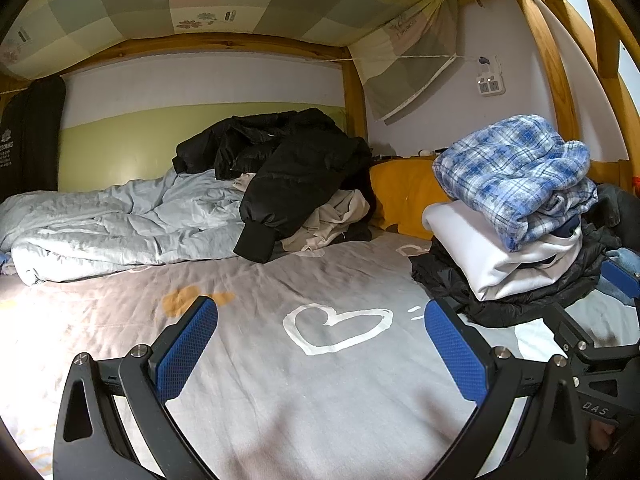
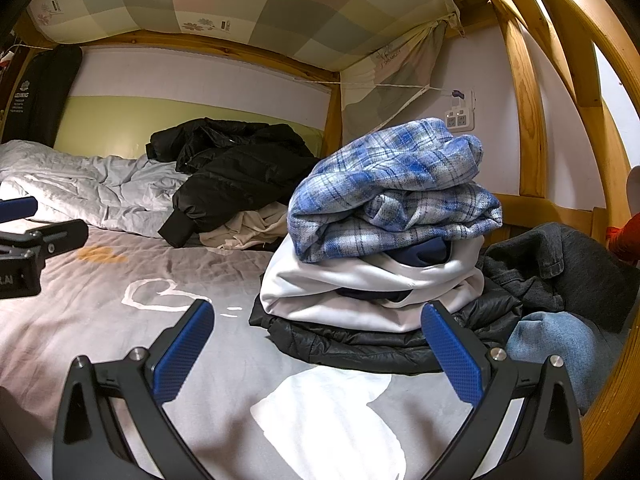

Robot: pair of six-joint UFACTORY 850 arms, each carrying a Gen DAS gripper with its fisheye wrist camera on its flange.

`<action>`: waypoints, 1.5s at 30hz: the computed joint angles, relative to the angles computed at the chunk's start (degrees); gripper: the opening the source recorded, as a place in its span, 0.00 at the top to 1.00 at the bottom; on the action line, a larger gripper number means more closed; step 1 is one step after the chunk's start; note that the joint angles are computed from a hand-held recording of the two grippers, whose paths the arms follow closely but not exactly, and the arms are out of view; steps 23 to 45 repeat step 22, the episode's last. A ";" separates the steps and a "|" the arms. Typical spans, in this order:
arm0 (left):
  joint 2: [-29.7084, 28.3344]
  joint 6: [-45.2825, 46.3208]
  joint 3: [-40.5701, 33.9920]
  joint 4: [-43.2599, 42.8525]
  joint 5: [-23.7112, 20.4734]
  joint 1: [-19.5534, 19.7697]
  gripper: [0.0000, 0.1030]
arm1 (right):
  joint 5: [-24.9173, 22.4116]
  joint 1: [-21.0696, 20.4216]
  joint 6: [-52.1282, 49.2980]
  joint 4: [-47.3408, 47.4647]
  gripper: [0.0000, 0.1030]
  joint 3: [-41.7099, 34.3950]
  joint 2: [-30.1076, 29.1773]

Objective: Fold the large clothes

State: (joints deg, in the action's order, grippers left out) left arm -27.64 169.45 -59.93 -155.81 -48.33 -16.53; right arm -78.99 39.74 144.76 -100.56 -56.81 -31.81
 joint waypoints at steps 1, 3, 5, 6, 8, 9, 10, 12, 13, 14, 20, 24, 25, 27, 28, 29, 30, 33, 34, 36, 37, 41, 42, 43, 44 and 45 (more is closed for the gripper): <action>0.01 0.07 0.03 0.01 -0.01 0.03 0.00 | -0.05 0.04 0.02 0.03 0.00 -0.01 -0.01; 0.03 0.03 0.06 0.04 -0.13 0.03 0.00 | -0.02 -0.03 0.01 -0.07 0.00 -0.04 -0.03; 0.00 0.10 0.03 -0.08 -0.07 -0.07 0.00 | 0.02 0.02 -0.10 0.04 0.00 -0.14 -0.09; 0.00 0.09 0.01 -0.05 0.06 -0.05 0.00 | 0.02 0.04 -0.13 0.09 0.00 -0.15 -0.09; 0.12 0.26 0.23 -0.15 -0.27 0.01 0.00 | 0.04 0.02 -0.11 0.06 0.00 -0.12 -0.08; 0.05 0.36 0.18 -0.16 -0.44 -0.01 0.00 | 0.07 0.08 -0.22 0.13 0.00 -0.19 -0.12; 0.06 0.54 0.24 -0.23 -0.59 -0.01 0.00 | 0.12 0.08 -0.26 0.12 0.00 -0.20 -0.12; 0.09 0.85 0.31 -0.38 -0.68 -0.05 0.00 | 0.30 0.01 -0.31 0.01 0.00 -0.15 -0.04; 0.16 0.87 0.42 -0.35 -0.82 0.00 0.00 | 0.30 0.01 -0.31 0.01 0.00 -0.15 -0.04; 0.17 0.81 0.46 -0.39 -0.95 0.01 0.00 | 0.27 0.06 -0.32 0.03 0.00 -0.18 -0.06; 0.31 0.60 0.62 -0.11 -0.95 0.15 0.00 | 0.33 0.05 -0.30 0.02 0.00 -0.21 -0.08; 0.33 0.53 0.62 -0.07 -0.90 0.19 0.00 | 0.35 0.05 -0.25 0.02 0.00 -0.20 -0.06; 0.33 0.53 0.62 -0.07 -0.90 0.19 0.00 | 0.35 0.05 -0.25 0.02 0.00 -0.20 -0.06; 0.33 0.53 0.62 -0.07 -0.90 0.19 0.00 | 0.35 0.05 -0.25 0.02 0.00 -0.20 -0.06; 0.33 0.53 0.62 -0.07 -0.90 0.19 0.00 | 0.35 0.05 -0.25 0.02 0.00 -0.20 -0.06; 0.33 0.53 0.62 -0.07 -0.90 0.19 0.00 | 0.35 0.05 -0.25 0.02 0.00 -0.20 -0.06; 0.33 0.53 0.62 -0.07 -0.90 0.19 0.00 | 0.35 0.05 -0.25 0.02 0.00 -0.20 -0.06; 0.33 0.53 0.62 -0.07 -0.90 0.19 0.00 | 0.35 0.05 -0.25 0.02 0.00 -0.20 -0.06; 0.33 0.53 0.62 -0.07 -0.90 0.19 0.00 | 0.35 0.05 -0.25 0.02 0.00 -0.20 -0.06; 0.33 0.53 0.62 -0.07 -0.90 0.19 0.00 | 0.35 0.05 -0.25 0.02 0.00 -0.20 -0.06; 0.33 0.53 0.62 -0.07 -0.90 0.19 0.00 | 0.35 0.05 -0.25 0.02 0.00 -0.20 -0.06; 0.33 0.53 0.62 -0.07 -0.90 0.19 0.00 | 0.35 0.05 -0.25 0.02 0.00 -0.20 -0.06; 0.33 0.53 0.62 -0.07 -0.90 0.19 0.00 | 0.35 0.05 -0.25 0.02 0.00 -0.20 -0.06; 0.33 0.53 0.62 -0.07 -0.90 0.19 0.00 | 0.35 0.05 -0.25 0.02 0.00 -0.20 -0.06; 0.33 0.53 0.62 -0.07 -0.90 0.19 0.00 | 0.35 0.05 -0.25 0.02 0.00 -0.20 -0.06; 0.33 0.53 0.62 -0.07 -0.90 0.19 0.00 | 0.35 0.05 -0.25 0.02 0.00 -0.20 -0.06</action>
